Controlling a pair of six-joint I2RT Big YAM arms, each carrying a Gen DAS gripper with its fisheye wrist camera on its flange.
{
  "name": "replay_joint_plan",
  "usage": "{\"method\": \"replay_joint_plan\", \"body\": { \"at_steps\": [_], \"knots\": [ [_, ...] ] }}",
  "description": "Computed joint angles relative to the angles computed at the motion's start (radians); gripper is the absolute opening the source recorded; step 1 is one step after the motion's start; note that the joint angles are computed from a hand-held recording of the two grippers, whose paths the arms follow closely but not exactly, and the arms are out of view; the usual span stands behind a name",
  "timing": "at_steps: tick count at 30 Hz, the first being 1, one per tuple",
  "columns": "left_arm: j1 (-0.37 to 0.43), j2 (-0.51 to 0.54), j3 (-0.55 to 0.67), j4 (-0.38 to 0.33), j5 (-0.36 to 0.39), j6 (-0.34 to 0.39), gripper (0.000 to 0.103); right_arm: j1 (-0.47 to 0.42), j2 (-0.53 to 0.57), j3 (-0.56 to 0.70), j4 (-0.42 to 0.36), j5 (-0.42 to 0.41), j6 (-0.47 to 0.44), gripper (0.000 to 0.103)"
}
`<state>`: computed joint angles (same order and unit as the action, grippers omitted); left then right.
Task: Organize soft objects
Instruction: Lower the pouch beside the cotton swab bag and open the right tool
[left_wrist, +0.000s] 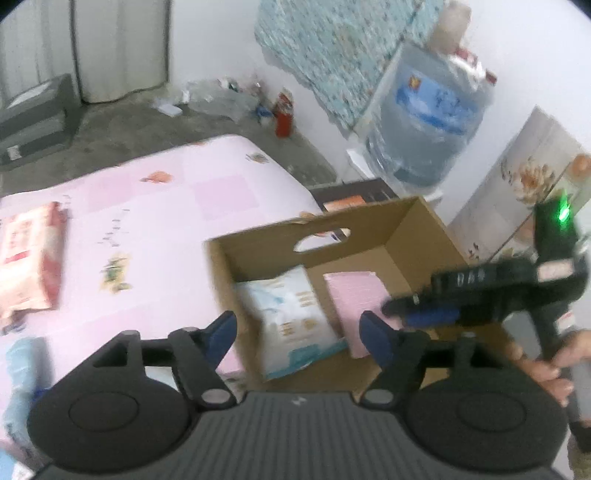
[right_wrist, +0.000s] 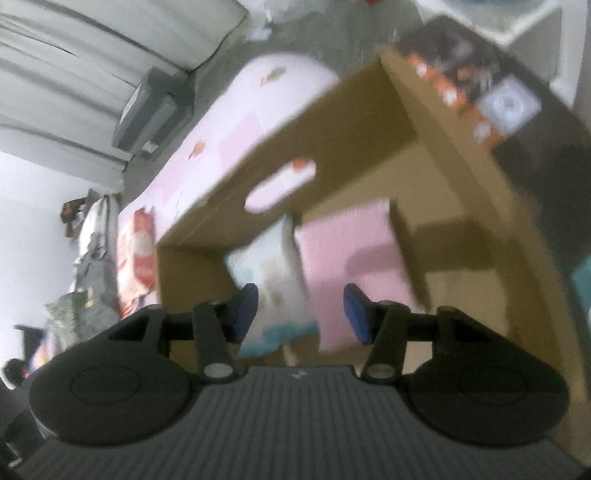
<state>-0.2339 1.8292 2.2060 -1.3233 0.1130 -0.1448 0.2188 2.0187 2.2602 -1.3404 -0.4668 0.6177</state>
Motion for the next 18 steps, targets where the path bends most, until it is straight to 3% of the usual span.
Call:
{"method": "replay_joint_plan", "body": {
  "at_steps": [6, 11, 18],
  "knots": [
    [0.071, -0.202, -0.232, 0.097, -0.032, 0.001, 0.079, 0.029, 0.0, -0.063, -0.049, 0.043, 0.022, 0.058],
    [0.129, -0.35, -0.414, 0.166, -0.058, 0.01, 0.081, 0.034, 0.044, -0.052, -0.021, 0.091, 0.088, 0.058],
    [0.222, -0.503, -0.608, 0.233, -0.068, -0.003, 0.082, 0.037, 0.07, -0.019, 0.001, 0.122, 0.096, 0.058]
  ]
}}
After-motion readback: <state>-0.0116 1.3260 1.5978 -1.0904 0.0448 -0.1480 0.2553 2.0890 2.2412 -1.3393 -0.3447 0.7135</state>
